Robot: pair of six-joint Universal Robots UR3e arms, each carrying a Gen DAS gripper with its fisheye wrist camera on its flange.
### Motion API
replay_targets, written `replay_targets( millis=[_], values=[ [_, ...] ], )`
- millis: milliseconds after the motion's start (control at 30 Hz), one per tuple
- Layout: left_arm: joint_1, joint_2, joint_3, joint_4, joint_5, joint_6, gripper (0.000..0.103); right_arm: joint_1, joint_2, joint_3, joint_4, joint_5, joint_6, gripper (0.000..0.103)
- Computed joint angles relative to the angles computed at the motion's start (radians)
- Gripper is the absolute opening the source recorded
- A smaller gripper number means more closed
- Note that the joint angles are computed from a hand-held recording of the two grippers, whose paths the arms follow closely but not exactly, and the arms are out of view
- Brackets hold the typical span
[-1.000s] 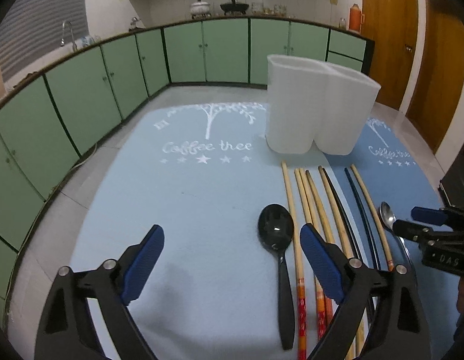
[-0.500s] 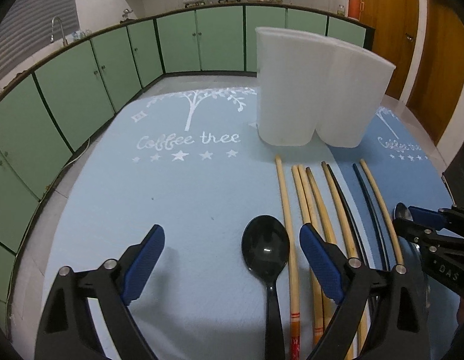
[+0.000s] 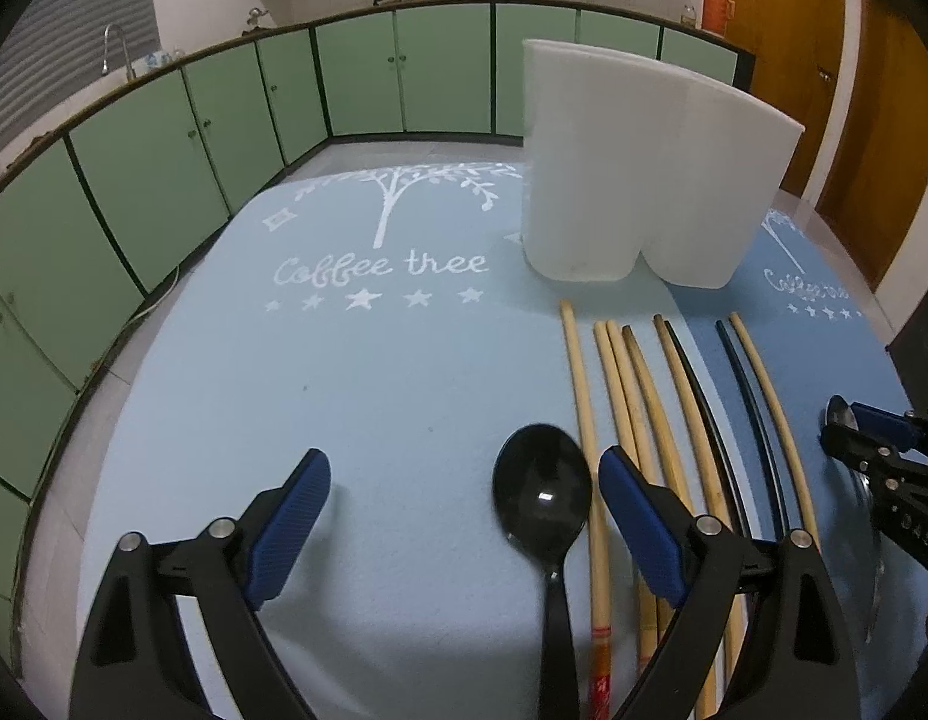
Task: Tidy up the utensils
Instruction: 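Grasp the black plastic spoon with the left tool while the right holds the steel spoon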
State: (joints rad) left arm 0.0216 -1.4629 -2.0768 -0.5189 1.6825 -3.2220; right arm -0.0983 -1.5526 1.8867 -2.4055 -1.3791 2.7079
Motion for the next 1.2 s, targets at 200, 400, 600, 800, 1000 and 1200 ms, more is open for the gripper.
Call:
replay_targets(
  millis=[200,400,600,800,1000,1200],
  values=[
    [0.01,-0.034,0.005,0.01,-0.024,-0.001,0.089,-0.015,-0.008,0.009,0.004,0.023,0.007,0.027],
    [0.074,0.028,-0.046,0.008,-0.105,0.03,0.08,-0.016,-0.011,0.02,-0.008,0.024,0.009,0.028],
    [0.132,0.102,-0.091,-0.012,-0.162,0.041,0.078,-0.005,-0.013,0.029,-0.023,0.011,0.014,0.028],
    [0.126,0.098,-0.092,-0.022,-0.112,0.053,0.078,-0.005,-0.021,0.035,-0.018,0.008,0.014,0.028],
    [0.138,0.107,-0.077,-0.055,-0.11,0.046,0.085,0.0,-0.013,0.012,0.003,0.001,0.012,0.029],
    [0.15,0.09,-0.057,-0.085,-0.113,0.036,0.087,-0.004,0.0,-0.022,0.039,0.016,0.014,0.045]
  ],
)
